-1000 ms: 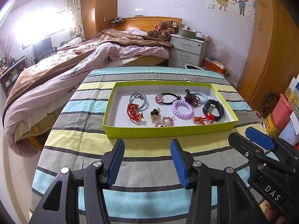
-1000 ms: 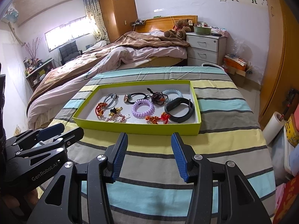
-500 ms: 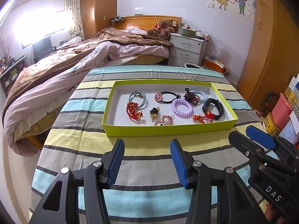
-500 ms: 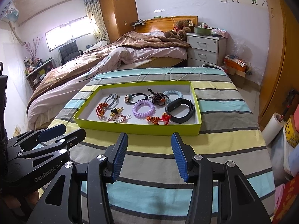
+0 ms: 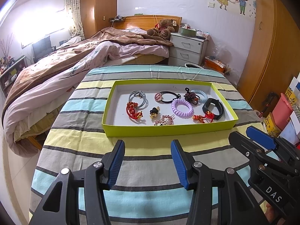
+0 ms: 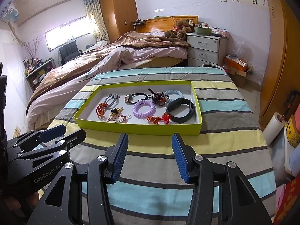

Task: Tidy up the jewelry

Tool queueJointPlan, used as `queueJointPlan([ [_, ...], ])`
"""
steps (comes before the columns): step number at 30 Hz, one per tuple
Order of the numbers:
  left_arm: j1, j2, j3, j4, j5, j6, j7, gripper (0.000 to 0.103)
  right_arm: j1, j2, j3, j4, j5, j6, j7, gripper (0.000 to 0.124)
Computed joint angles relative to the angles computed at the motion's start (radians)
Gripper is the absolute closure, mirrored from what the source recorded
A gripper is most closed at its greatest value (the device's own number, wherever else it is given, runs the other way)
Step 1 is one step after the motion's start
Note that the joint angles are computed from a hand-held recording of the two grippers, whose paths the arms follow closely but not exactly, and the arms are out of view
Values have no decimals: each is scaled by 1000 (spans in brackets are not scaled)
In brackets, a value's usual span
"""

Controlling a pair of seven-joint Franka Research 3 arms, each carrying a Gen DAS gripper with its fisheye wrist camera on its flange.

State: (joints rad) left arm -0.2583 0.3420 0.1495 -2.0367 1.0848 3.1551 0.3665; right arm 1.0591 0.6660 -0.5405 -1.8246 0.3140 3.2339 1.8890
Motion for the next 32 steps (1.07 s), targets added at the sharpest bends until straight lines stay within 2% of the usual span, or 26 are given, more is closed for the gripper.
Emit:
queueJointPlan([
  [9, 10, -1, -12, -4, -26, -5, 24, 53, -1, -2, 3, 0, -5, -4, 2, 75],
  [21, -17, 1, 14, -6, -30, 7, 20, 53, -1, 0, 3, 0, -7, -3, 5, 75],
  [32, -19, -2, 11, -9, -29, 5, 22, 53, -1, 0, 3, 0, -4, -2, 2, 75],
])
